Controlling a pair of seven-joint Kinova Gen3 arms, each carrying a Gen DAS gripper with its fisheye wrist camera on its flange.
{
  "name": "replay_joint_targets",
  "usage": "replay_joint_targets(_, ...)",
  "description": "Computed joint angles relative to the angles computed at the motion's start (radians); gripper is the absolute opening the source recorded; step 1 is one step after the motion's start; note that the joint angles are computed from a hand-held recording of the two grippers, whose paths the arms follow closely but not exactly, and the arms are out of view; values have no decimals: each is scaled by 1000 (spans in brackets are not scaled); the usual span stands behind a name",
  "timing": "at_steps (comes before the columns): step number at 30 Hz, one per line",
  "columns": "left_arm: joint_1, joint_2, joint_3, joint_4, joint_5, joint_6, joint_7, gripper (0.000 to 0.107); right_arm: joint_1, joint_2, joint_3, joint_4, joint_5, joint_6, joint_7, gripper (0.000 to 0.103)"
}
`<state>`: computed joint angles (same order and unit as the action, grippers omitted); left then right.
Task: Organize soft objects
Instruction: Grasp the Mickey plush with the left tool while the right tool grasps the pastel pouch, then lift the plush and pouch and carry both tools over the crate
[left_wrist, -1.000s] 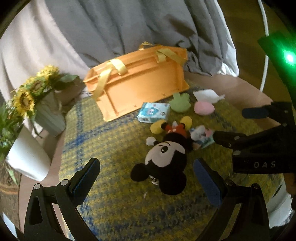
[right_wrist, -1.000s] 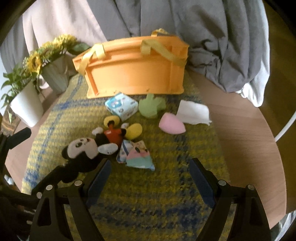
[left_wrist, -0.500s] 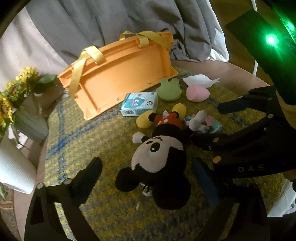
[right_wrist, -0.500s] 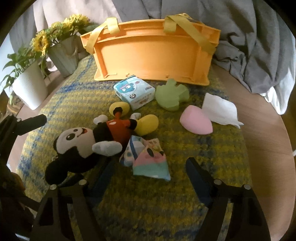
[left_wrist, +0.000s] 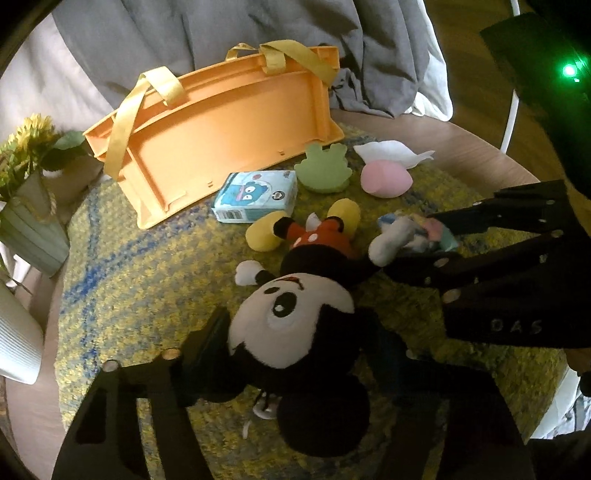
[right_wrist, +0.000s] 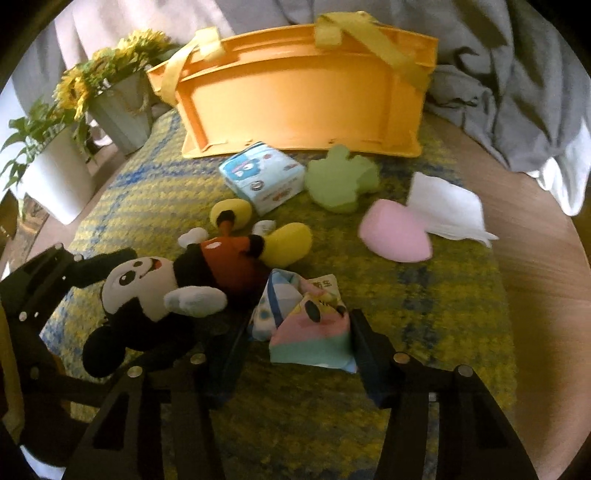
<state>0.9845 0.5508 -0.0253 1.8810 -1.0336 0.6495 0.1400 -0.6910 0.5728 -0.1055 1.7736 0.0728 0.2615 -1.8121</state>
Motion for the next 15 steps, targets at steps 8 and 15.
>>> replay_joint_targets(8, 15, 3, -4, -12, 6, 21, 63, 61, -106, -58, 137, 67, 41, -43, -125, 54)
replay_joint_targets(15, 40, -34, 10, -11, 3, 68, 151, 61, -149, -101, 185, 104, 78, -72, -213, 54)
